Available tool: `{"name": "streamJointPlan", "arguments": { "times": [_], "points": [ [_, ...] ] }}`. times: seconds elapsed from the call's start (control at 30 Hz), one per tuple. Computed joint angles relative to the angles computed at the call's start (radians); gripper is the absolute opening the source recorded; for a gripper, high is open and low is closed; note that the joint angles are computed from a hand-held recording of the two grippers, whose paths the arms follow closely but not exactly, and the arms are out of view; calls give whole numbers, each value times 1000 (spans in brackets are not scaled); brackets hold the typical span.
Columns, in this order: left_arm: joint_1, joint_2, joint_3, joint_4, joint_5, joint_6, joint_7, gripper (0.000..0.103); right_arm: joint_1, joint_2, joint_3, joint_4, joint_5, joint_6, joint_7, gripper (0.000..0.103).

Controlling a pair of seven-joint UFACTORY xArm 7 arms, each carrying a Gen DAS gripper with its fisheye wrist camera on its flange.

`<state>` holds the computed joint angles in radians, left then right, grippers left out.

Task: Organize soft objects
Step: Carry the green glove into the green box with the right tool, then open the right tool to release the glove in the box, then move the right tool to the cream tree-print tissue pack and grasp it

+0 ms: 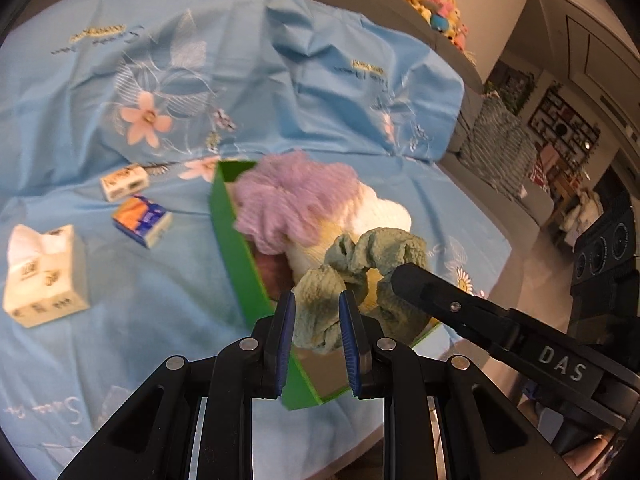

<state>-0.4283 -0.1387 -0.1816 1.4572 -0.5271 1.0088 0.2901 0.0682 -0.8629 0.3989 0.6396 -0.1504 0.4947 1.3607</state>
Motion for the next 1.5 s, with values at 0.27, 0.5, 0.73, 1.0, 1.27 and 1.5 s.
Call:
{"name": "streamJointPlan", "arguments": {
  "times": [0.27,0.5,0.73,1.0,1.27,1.5],
  "points": [
    [-10,41,-23,4,90,11,-26,23,52,63,-74,-53,41,22,-47,11],
    [13,38,1,6,78,26,-13,23,48,96,-73,-24,45,76,-39,54],
    [68,35,41,34,63,67,-3,28,2,100,-7,63,-38,193,3,76],
    [177,15,120,51,17,79,42,68,-34,144,56,173,-136,209,50,94],
    [288,61,172,77,36,82,59,68,-55,403,119,374,-260,148,100,99],
    [357,184,166,160,56,69,40,68,-26,782,146,681,-421,260,60,102]
  ]
}}
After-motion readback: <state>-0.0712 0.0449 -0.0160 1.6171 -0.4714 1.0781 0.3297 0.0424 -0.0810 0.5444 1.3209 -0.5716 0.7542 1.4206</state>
